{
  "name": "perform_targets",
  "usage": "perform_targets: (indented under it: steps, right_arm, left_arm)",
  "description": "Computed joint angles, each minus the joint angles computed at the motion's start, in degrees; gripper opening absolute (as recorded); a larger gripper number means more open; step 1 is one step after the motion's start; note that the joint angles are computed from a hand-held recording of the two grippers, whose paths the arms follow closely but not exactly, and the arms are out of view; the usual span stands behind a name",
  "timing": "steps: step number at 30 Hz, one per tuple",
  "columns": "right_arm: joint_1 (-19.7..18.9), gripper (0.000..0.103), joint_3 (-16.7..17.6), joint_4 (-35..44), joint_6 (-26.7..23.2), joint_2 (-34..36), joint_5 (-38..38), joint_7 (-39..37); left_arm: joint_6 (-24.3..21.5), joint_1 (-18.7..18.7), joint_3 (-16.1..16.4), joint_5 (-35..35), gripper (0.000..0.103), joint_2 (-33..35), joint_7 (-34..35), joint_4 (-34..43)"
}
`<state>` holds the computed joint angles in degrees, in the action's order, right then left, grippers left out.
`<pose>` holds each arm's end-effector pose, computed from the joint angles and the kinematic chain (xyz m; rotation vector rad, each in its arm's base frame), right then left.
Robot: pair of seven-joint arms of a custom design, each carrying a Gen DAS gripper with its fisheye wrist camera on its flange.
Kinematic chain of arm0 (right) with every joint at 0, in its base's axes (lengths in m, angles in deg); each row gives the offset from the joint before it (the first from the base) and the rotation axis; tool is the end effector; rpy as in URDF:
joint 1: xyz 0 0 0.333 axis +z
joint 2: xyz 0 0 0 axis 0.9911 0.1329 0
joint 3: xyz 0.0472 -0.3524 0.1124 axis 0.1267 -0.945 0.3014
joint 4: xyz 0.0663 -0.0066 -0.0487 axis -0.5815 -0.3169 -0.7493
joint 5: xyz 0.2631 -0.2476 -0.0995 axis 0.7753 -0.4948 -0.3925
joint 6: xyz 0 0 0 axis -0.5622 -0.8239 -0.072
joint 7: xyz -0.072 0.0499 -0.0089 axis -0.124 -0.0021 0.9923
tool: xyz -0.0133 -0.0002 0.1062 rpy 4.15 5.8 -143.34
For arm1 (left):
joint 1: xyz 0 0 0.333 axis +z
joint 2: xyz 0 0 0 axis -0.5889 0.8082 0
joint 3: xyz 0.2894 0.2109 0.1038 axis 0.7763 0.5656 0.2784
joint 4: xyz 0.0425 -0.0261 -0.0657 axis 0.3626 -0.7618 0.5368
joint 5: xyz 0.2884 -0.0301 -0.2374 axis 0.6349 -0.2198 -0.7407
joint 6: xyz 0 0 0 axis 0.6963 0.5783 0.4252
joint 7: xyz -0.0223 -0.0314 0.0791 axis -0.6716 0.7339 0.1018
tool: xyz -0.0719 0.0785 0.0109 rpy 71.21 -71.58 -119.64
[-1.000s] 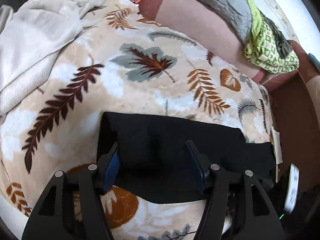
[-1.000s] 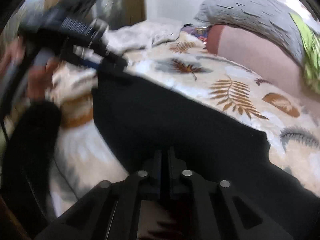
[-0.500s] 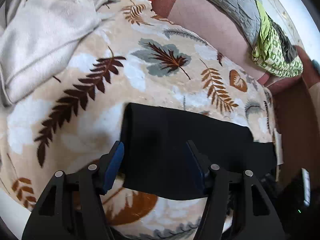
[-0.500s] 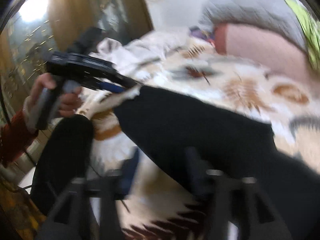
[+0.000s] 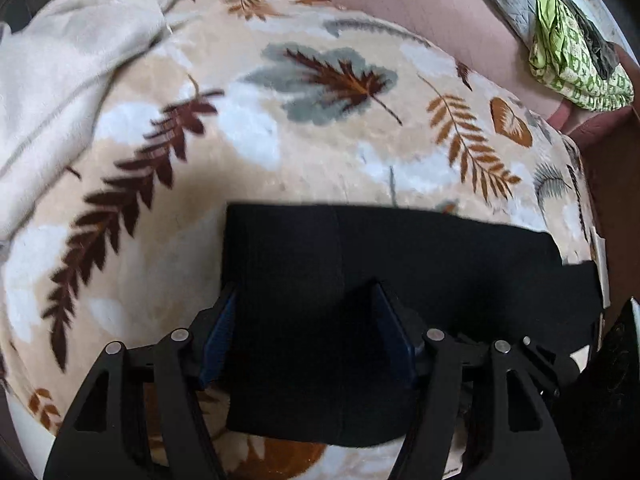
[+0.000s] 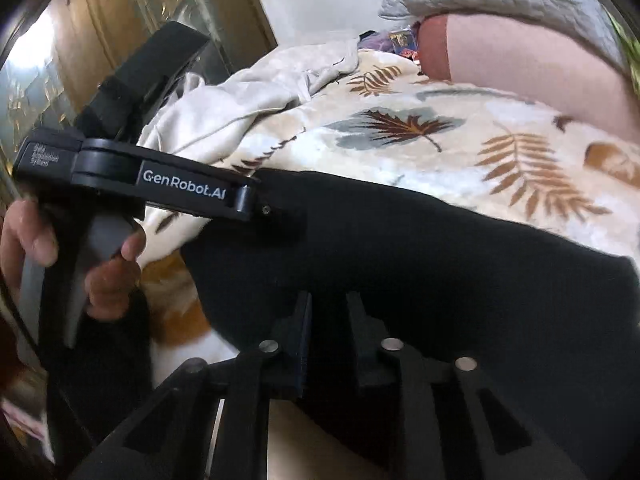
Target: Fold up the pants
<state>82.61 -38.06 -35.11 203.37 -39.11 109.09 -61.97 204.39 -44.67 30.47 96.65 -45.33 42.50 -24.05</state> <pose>0.6918 0.1402 0.3346 -2.1538 0.8683 0.0262 0.6801 -0.1454 0.3667 -2.3933 1.6474 -0.5228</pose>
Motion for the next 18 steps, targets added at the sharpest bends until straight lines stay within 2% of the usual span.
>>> perform_targets:
  steps: [1,3,5,7,9,12,14,15,18]
  right_arm:
    - [0.1,0.018,-0.2,-0.3,0.4,-0.3,-0.4,-0.3]
    - [-0.3,0.026,-1.0,-0.9,-0.6,-1.5,-2.1,-0.2]
    - [-1.7,0.047,-1.9,-2.4,-0.2,-3.5,-1.8,-0.6]
    - [-3.8,0.055,-2.9,-3.9,1.1,-5.5,0.3,-1.6]
    - [-5.3,0.057,-5.4,-4.0,2.5,-6.4,0.3,0.5]
    - [-7.2,0.058,-9.1,-2.9,6.6,-6.0,-1.9,6.1]
    - [-8.9,0.058,-11.6,-0.8,7.0,-4.3,-5.5,13.1]
    - [-9.8,0.058,-12.6,0.5,6.4,-3.3,-7.0,16.7]
    - [-13.8,0.059,-13.4,3.7,3.7,-0.6,-8.5,24.0]
  left_arm:
    - [0.3,-0.4,0.4,0.5,0.066,-0.6,-0.4,-0.3]
    - [1.5,-1.9,2.0,2.7,0.066,-2.2,-2.2,-1.3]
    - [2.7,-4.4,4.2,6.4,0.066,-3.5,-5.3,-1.8]
    - [3.8,-5.6,4.7,8.9,0.078,-3.9,-7.6,-1.8]
    - [5.3,-6.5,4.5,10.6,0.079,-3.9,-9.1,-1.4]
    - [4.9,-8.7,5.1,14.1,0.079,-3.3,-10.6,0.7]
    - [4.9,-8.0,3.1,13.5,0.079,-2.0,-9.2,2.6]
    - [5.1,-7.0,1.1,11.8,0.079,-1.2,-7.2,3.4]
    - [4.1,-5.2,-3.6,7.1,0.080,1.8,-0.8,6.1]
